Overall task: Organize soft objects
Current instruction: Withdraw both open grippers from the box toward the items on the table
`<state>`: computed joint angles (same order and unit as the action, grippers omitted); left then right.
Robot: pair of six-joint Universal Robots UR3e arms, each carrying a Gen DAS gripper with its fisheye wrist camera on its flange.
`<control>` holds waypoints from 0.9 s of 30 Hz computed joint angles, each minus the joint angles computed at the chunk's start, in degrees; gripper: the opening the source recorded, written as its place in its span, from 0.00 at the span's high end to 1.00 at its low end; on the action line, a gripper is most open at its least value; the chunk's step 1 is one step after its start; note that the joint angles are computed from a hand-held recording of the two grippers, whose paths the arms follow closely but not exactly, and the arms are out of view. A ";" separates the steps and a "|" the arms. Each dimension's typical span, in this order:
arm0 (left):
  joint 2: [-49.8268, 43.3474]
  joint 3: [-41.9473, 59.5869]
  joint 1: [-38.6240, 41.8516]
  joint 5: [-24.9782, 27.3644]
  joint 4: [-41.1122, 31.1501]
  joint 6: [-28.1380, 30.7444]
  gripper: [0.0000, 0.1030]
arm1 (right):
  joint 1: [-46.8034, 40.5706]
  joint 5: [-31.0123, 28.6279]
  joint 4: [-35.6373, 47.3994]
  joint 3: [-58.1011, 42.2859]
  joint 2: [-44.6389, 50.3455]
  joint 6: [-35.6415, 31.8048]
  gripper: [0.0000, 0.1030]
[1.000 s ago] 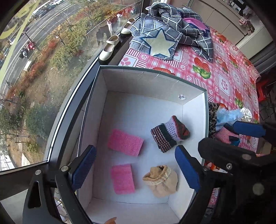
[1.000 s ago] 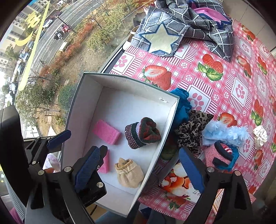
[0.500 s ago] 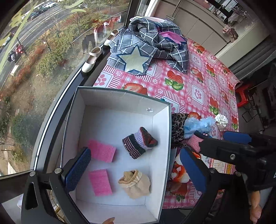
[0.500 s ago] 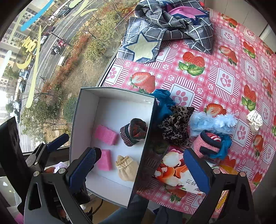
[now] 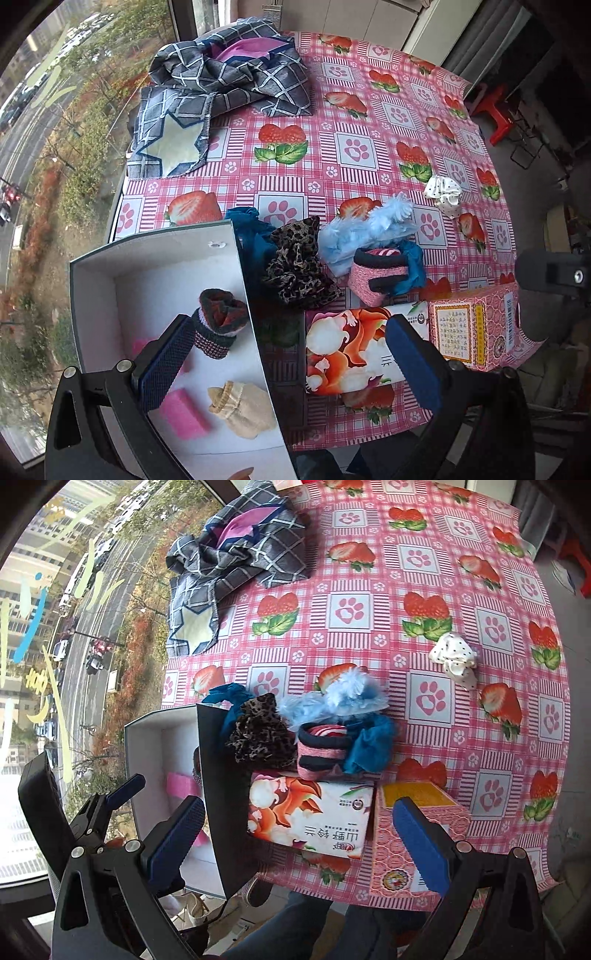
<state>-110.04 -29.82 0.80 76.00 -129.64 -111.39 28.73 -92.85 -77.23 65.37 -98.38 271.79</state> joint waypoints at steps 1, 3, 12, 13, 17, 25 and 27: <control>0.77 -1.85 -1.14 0.51 1.64 -0.36 0.00 | 0.52 -0.45 0.23 2.03 -2.30 1.72 0.01; 2.75 -7.44 -4.13 2.07 7.06 -2.59 0.00 | 1.76 -1.40 0.65 5.60 -6.41 5.27 0.01; -3.51 -6.76 -13.57 8.08 7.86 -15.07 0.00 | 6.61 -3.38 -0.21 18.94 -19.93 16.86 0.01; -4.87 -5.67 -14.39 8.53 7.26 -16.61 0.00 | 6.75 -3.35 -0.42 20.26 -21.22 17.43 0.01; -7.83 -6.17 -17.87 10.96 9.53 -21.96 0.00 | 5.09 -2.10 -1.11 25.18 -26.25 17.12 0.01; -11.39 -7.69 -21.19 14.93 11.49 -29.51 0.03 | -6.07 4.23 0.32 32.48 -36.63 6.82 0.01; -12.07 -7.54 -21.68 15.88 11.71 -30.48 0.07 | -11.42 6.87 2.34 33.59 -39.83 1.84 0.01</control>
